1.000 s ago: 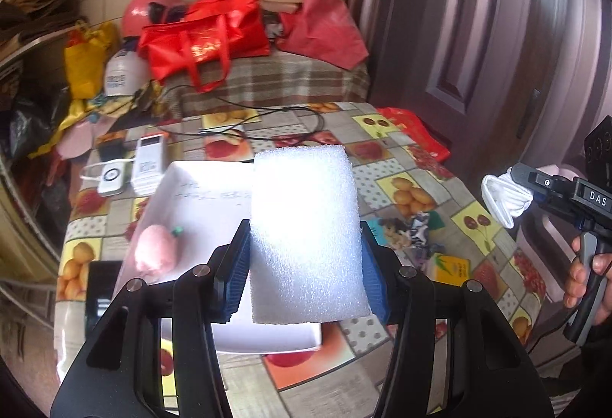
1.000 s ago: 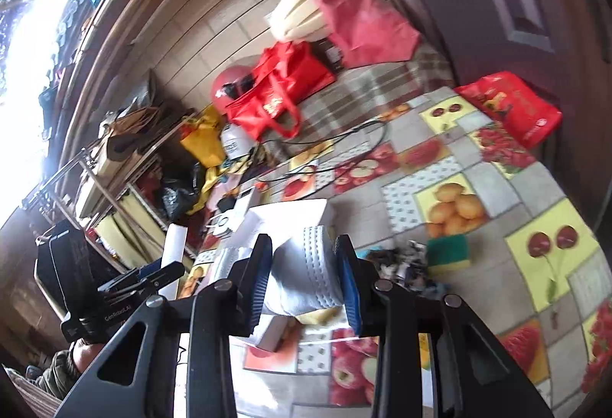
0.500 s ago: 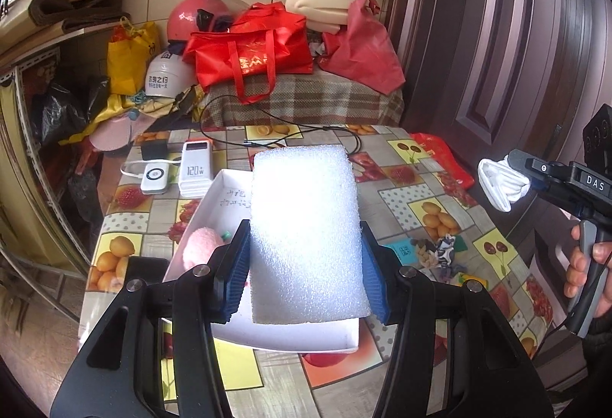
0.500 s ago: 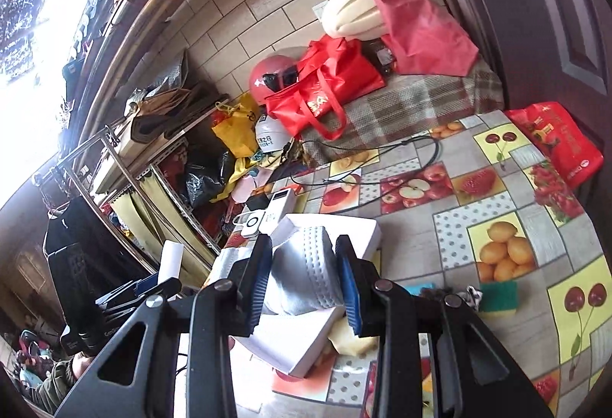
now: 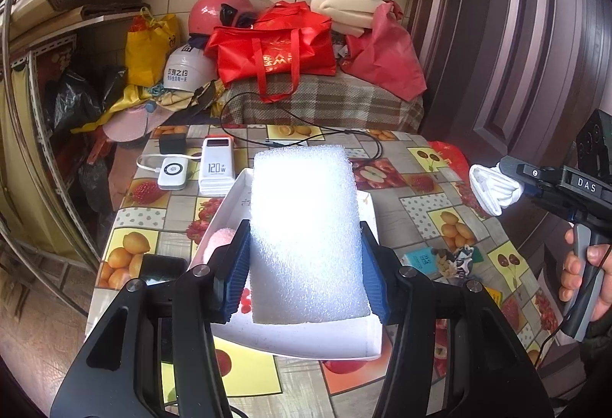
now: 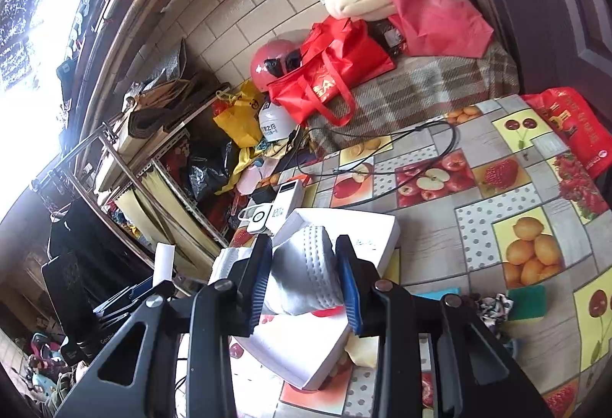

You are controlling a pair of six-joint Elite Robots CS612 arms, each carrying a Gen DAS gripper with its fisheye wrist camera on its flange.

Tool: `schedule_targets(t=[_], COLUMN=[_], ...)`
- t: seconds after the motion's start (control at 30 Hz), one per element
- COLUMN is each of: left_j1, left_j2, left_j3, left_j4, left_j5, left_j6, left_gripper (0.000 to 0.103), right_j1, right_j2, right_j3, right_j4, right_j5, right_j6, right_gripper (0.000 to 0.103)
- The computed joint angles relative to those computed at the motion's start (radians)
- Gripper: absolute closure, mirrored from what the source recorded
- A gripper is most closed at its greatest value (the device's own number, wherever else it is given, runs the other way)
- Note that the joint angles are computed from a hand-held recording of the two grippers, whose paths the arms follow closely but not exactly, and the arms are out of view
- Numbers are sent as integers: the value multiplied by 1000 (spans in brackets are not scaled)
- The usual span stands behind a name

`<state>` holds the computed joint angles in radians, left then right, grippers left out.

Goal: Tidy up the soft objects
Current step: 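Carry the mask and foam block into the white tray and open both tools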

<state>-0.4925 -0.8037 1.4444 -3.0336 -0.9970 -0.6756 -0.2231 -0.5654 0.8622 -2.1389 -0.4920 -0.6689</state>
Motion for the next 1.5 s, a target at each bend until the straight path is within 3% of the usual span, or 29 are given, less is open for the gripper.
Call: schedule_targets(t=[0.27,0.67,0.83,1.03,1.23,1.5], left_j1=[19,43,76,104,100,99], left_j2=[8,37,64,99,150,169], left_j3=[-4,-39,-89,-143,-209,-234], left_j4=[32,66,111,171,239,301], left_j5=[-12,-57,-83,-134,-207,-213], left_j6=[-48,-59,-72,-109,-86,-102], left_gripper=[51,51,51,51,51,51], right_j1=[24,46,63,92,115,138], right_j2=[16,58,82,119,152,204], right_j3=[-35,-104,-144,-188,-220,-295], right_j4=[65,133,145,102,124,175], right_j5=[-22,-72,-103,-167,-230,-270], right_j6=[-52,-50,-41,28,50,124], right_gripper=[69,69,69,69,69,67])
